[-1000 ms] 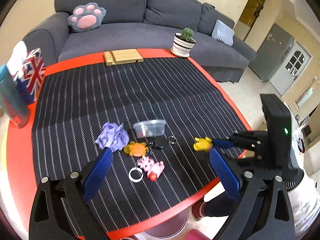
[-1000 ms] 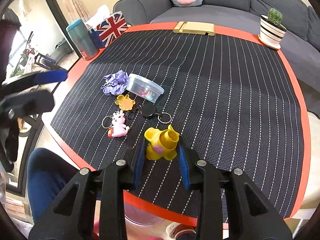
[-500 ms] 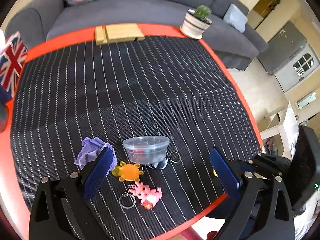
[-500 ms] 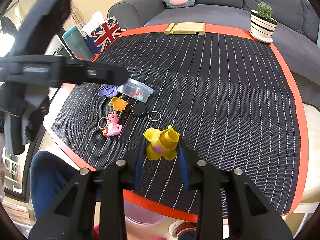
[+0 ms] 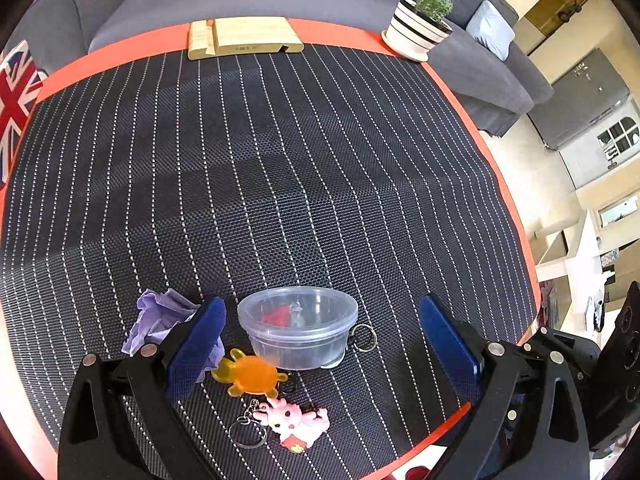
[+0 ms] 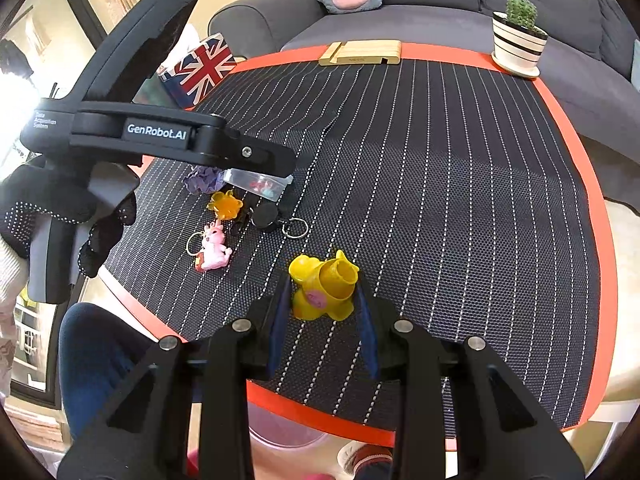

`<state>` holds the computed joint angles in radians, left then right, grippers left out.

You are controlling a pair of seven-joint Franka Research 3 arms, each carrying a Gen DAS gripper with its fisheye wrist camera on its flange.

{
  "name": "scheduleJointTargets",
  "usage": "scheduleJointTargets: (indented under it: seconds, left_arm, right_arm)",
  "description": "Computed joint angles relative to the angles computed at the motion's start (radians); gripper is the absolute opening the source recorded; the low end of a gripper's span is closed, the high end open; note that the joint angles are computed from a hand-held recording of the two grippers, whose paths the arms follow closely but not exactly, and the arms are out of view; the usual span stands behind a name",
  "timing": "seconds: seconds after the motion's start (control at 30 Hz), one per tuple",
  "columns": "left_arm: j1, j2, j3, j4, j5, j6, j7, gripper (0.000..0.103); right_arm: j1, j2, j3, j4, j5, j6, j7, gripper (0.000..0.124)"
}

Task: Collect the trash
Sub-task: 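Close the left tool on the clear round plastic tub and lift it, then carry both items over the bin and open the right tool to drop the toy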

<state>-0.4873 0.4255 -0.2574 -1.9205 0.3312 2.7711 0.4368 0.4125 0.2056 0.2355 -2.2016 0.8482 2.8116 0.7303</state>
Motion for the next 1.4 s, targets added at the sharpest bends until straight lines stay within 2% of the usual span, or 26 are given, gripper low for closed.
scheduleJointTargets:
  seconds: [0.03, 0.2, 0.33, 0.53, 0.77, 0.9, 1.03, 1.17, 1.4]
  left_arm:
    - [0.003, 0.005, -0.002, 0.004, -0.002, 0.000, 0.007, 0.092]
    - [0.006, 0.016, -0.008, 0.016, -0.015, -0.014, 0.028, 0.071]
    - [0.006, 0.020, -0.008, 0.019, -0.019, -0.021, 0.040, 0.060]
    - [-0.017, 0.007, 0.015, 0.008, 0.018, -0.003, 0.011, 0.060]
    - [-0.071, -0.047, 0.061, -0.028, 0.145, 0.010, -0.090, 0.060]
    - [-0.116, -0.094, 0.088, -0.063, 0.278, -0.006, -0.200, 0.060]
    - [-0.156, -0.165, 0.100, -0.119, 0.465, -0.044, -0.368, 0.060]
    - [-0.162, -0.223, 0.066, -0.159, 0.589, -0.113, -0.470, 0.060]
    - [-0.150, -0.330, -0.027, -0.243, 0.783, -0.201, -0.672, 0.060]
  right_arm:
    - [0.001, 0.001, -0.001, 0.000, -0.003, 0.000, 0.002, 0.031]
    - [0.002, 0.006, -0.001, 0.004, -0.013, -0.001, 0.010, 0.031]
    - [0.002, 0.008, 0.000, 0.005, -0.017, 0.002, 0.014, 0.031]
    - [0.001, 0.009, 0.003, 0.005, -0.016, 0.007, 0.012, 0.031]
    - [0.005, -0.012, 0.008, -0.009, -0.002, 0.019, 0.002, 0.031]
    - [0.011, -0.031, 0.008, -0.023, 0.015, 0.032, -0.012, 0.031]
    - [0.019, -0.063, 0.013, -0.048, 0.058, 0.049, -0.048, 0.031]
    - [0.035, -0.099, 0.013, -0.075, 0.113, 0.059, -0.096, 0.031]
    - [0.083, -0.181, -0.001, -0.146, 0.232, 0.081, -0.204, 0.031]
